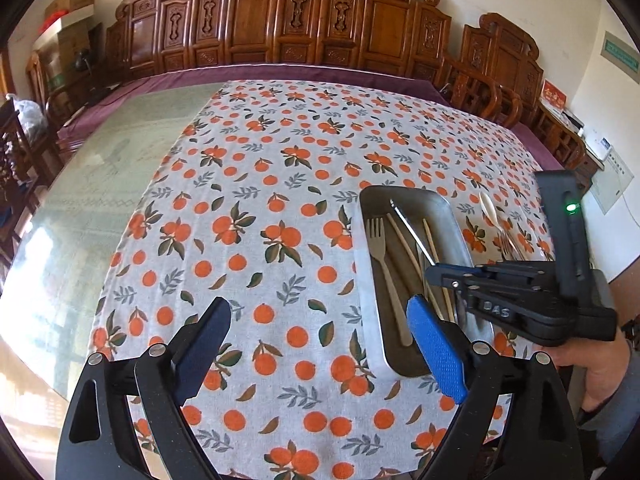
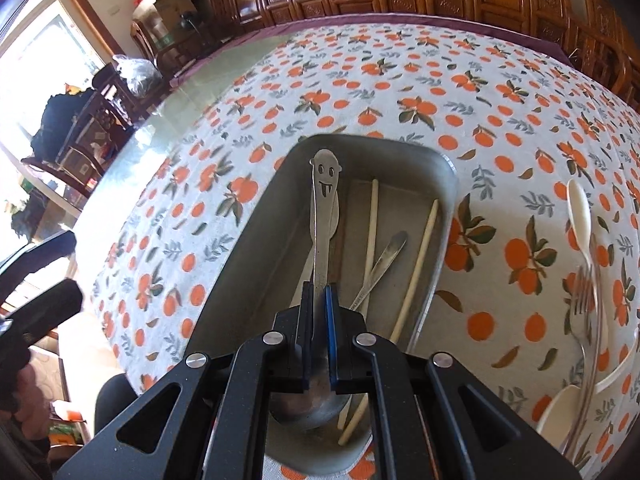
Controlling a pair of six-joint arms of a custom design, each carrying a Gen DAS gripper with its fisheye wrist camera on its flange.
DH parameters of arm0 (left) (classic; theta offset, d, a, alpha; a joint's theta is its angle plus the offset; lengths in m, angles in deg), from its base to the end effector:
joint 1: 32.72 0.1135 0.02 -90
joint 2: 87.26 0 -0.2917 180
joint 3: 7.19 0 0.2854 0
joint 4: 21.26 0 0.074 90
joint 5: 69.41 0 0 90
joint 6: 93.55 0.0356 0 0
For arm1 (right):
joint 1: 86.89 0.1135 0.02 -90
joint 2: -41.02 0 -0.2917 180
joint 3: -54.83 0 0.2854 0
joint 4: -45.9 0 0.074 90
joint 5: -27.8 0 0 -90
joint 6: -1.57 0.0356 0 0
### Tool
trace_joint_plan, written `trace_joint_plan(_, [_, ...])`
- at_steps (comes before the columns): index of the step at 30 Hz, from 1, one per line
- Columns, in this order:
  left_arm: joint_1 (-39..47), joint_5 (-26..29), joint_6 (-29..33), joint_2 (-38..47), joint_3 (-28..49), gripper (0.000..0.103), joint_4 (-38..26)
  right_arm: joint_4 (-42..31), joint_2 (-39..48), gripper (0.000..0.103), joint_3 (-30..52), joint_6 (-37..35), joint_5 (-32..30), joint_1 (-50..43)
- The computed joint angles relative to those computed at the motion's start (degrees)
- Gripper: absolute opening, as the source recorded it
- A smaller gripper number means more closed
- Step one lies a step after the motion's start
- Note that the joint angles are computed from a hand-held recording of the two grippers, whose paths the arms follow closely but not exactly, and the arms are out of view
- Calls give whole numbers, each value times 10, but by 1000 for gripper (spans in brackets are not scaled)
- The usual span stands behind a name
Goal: Organize utensils
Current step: 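Lower the smiley-face spoon into the tray and open the right gripper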
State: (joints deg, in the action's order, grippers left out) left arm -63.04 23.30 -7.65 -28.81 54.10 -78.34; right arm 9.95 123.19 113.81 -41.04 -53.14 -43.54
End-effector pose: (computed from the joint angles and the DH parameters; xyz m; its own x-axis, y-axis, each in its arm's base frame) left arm 0.1860 -0.1107 0.2873 -0.7364 0.3480 -0.5802 0.4767 0.8754 -0.0801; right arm 0.2210 0.2009 0.1964 -0.8783 0.1704 -0.4467 0.0402 0.9574 0.2860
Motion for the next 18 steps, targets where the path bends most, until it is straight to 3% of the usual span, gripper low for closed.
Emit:
trace_joint_plan(9, [2,-1,1,1,-2,86,-2,-11,54,7,26,3,22,0])
trace_joint_plan(18, [-4,-5,-2,0,0,86,-2,-2,40,8,18,-1,16,-3])
